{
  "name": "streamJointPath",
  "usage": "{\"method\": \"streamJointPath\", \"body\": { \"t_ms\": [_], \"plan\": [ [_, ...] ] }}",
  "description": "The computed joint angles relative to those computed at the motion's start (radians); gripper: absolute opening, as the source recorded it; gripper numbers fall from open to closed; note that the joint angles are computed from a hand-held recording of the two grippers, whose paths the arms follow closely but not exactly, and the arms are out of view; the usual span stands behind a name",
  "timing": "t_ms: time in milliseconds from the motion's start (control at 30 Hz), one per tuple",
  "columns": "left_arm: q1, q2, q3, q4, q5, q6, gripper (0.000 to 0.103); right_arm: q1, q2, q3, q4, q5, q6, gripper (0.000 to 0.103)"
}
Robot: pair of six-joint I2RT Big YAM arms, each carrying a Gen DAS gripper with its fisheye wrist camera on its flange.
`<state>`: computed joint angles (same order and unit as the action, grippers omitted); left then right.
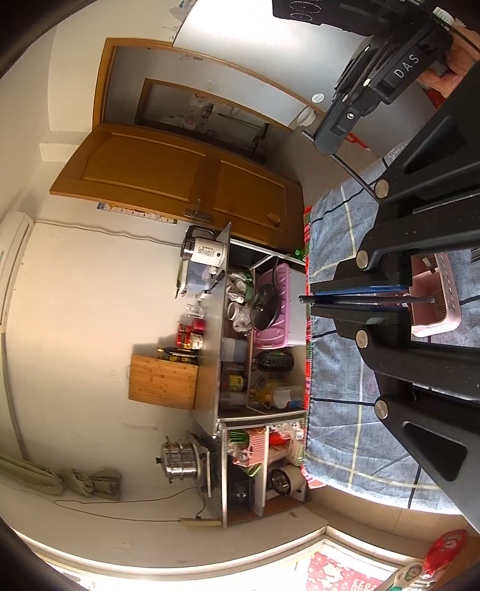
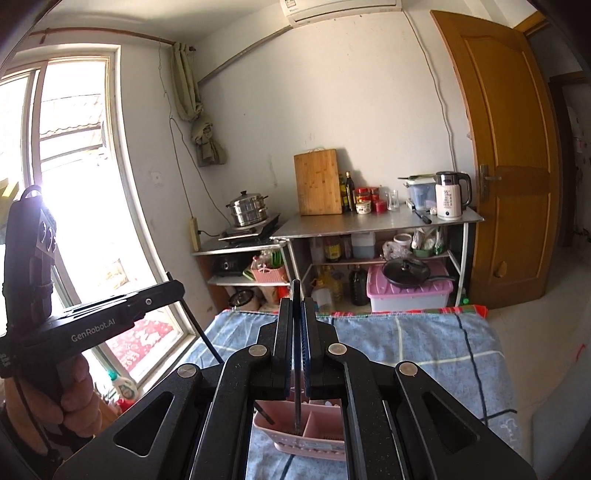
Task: Organize utensils
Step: 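Lift the left tool's chopstick over the pink basket while the right tool carries its own, then open the left tool over the basket while the right tool releases its chopstick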
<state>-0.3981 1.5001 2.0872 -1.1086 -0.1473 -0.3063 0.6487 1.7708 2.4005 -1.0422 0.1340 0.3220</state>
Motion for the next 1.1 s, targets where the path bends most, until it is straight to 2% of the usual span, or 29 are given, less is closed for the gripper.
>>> {"method": "streamJointPath", "body": {
  "t_ms": [300, 433, 533, 600, 667, 733, 900, 1100],
  "plan": [
    [0.028, 0.018, -0.106, 0.007, 0.061, -0.051, 0.004, -0.02, 0.04, -0.034, -0.041, -0.054, 0.044, 0.004],
    [0.03, 0.024, -0.134, 0.005, 0.065, -0.057, 0.004, -0.028, 0.042, -0.055, -0.062, -0.082, 0.055, 0.004],
    [0.033, 0.01, -0.162, 0.027, 0.075, -0.062, 0.004, -0.036, 0.041, -0.064, -0.072, -0.111, 0.058, 0.004],
    [0.032, -0.003, -0.177, 0.042, 0.067, -0.063, 0.006, -0.037, 0.026, -0.085, -0.062, -0.102, 0.053, 0.008],
    [0.033, -0.016, -0.184, 0.051, 0.064, -0.063, 0.011, -0.039, 0.002, -0.117, -0.04, -0.103, 0.056, 0.014],
    [0.03, -0.04, -0.206, 0.068, 0.05, -0.061, 0.018, -0.041, -0.018, -0.14, -0.023, -0.1, 0.057, 0.015],
    [0.018, -0.113, -0.272, 0.106, 0.009, -0.069, 0.02, -0.036, -0.1, -0.24, 0.028, -0.067, 0.063, 0.016],
    [-0.032, -0.245, -0.419, 0.169, -0.054, -0.06, 0.02, -0.015, -0.228, -0.406, 0.085, -0.022, 0.075, 0.016]
  ]
}}
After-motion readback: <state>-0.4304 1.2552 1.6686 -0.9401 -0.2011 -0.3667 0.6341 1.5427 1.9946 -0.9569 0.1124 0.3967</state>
